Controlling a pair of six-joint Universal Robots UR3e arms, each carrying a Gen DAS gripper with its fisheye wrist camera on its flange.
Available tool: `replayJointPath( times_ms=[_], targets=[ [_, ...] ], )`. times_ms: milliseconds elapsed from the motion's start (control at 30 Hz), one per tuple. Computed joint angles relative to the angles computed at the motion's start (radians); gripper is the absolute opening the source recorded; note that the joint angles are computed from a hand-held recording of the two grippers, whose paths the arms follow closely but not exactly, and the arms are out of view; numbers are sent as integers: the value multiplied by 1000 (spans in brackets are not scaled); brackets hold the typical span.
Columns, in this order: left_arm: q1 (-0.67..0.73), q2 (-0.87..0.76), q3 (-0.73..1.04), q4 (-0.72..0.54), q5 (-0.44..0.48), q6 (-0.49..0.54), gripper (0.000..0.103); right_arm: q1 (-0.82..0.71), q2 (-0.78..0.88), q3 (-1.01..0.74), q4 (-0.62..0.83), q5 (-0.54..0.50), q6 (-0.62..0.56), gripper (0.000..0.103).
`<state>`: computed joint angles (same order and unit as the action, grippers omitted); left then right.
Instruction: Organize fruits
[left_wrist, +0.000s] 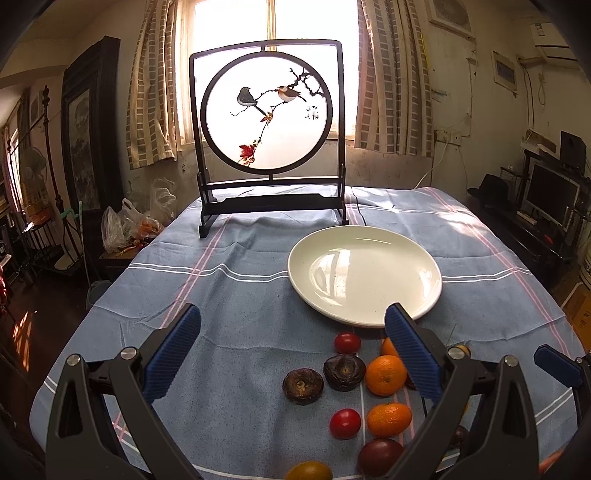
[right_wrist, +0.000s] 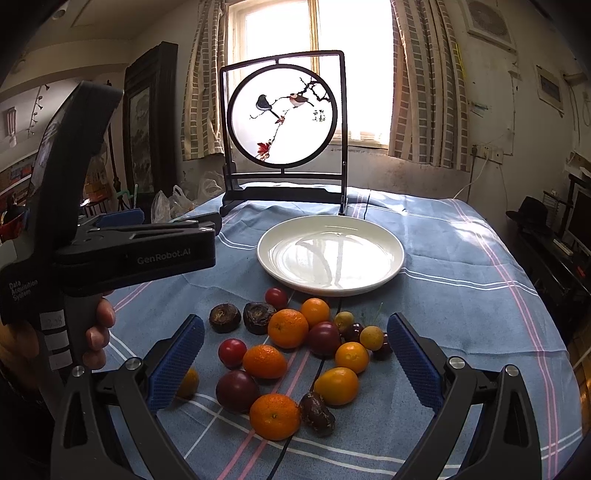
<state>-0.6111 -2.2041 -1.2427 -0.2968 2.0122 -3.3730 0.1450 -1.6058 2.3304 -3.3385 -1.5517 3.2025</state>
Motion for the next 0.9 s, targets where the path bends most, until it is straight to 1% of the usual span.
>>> replayJointPath(
  times_ms=[367,500,633,700,767,900],
  targets=[
    [-10,-7,-25,74,30,10,98,-1,-4,-1,7,2,-7,99],
    [-4,-1,-36,75,28,6,98,9,0,-10,13,-8,-11,99],
    [-10,-6,-39,82,45,32,98,4,-2,-1,11,-3,-13,99],
    [-5,0,-49,86,32,27,98,-5,-9,10,6,9,-7,99],
    [-3,1,-52,88,27,24,98,0,-10,-9,33,9,3,99],
    [0,3,-56,86,25,28,98,5,-8,-10,27,-1,-2,99]
  ],
)
